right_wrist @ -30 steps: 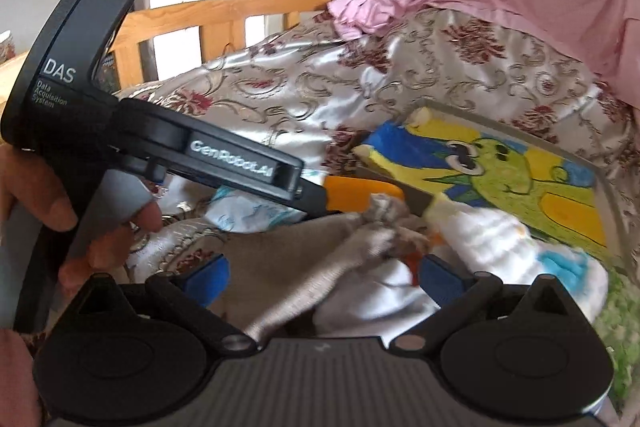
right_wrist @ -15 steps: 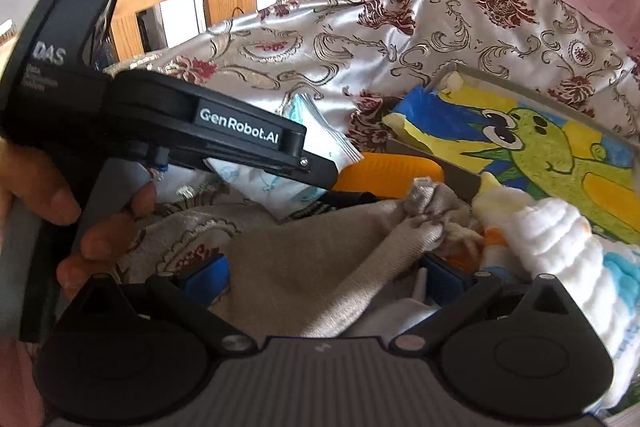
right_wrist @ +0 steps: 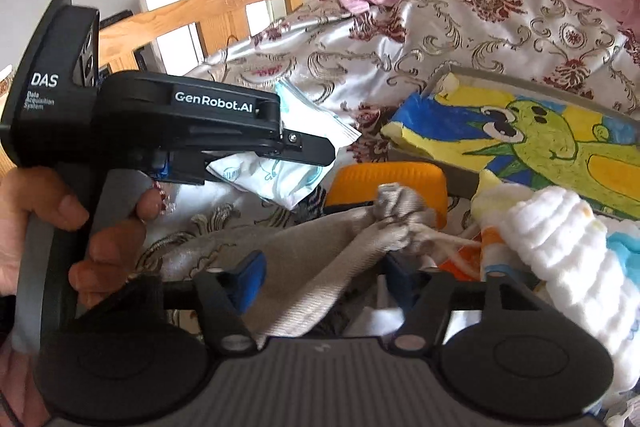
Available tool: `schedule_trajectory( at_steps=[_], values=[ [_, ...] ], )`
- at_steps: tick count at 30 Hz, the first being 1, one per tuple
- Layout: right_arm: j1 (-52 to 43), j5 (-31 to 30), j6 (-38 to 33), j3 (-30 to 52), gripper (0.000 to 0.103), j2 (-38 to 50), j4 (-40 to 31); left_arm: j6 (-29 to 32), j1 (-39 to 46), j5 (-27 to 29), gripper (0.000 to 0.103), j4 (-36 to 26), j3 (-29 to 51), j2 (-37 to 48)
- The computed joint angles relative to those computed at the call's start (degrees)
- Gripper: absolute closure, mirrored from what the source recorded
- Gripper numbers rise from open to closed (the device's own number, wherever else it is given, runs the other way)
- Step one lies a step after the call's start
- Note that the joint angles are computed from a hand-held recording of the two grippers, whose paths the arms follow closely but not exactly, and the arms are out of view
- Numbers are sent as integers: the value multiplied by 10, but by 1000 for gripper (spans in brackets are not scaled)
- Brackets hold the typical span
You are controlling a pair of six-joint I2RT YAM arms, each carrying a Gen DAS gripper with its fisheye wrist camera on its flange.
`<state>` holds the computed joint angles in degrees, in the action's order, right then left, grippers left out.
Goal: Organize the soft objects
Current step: 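Grasp the blue-and-white plastic bag with the left tool while the right tool grasps the grey drawstring bag, then carry both bags over the framed painting and open both tools to drop them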
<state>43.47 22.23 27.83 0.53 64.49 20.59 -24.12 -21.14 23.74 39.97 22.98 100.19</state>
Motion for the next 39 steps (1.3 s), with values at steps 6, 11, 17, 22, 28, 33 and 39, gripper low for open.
schedule_trajectory(
  at_steps=[6,11,17,22,28,33,39],
  values=[
    [30,18,-10,3,46,4,8,-6,3,5,47,4,-1,-1],
    [-6,-42,-11,21,37,121,74,-2,0,4,47,8,-1,3],
    [34,6,4,28,75,140,78,5,-2,2,47,26,-7,-1],
    [93,84,34,25,90,55,-8,1,4,10,47,61,-24,-13],
    [164,175,45,25,94,-61,-119,-9,12,6,47,105,-51,-39],
    [271,288,96,55,95,-89,-247,-21,10,0,47,107,-65,-71],
    [376,410,209,111,96,-58,-411,-13,-7,-9,47,104,-85,-109]
  ],
)
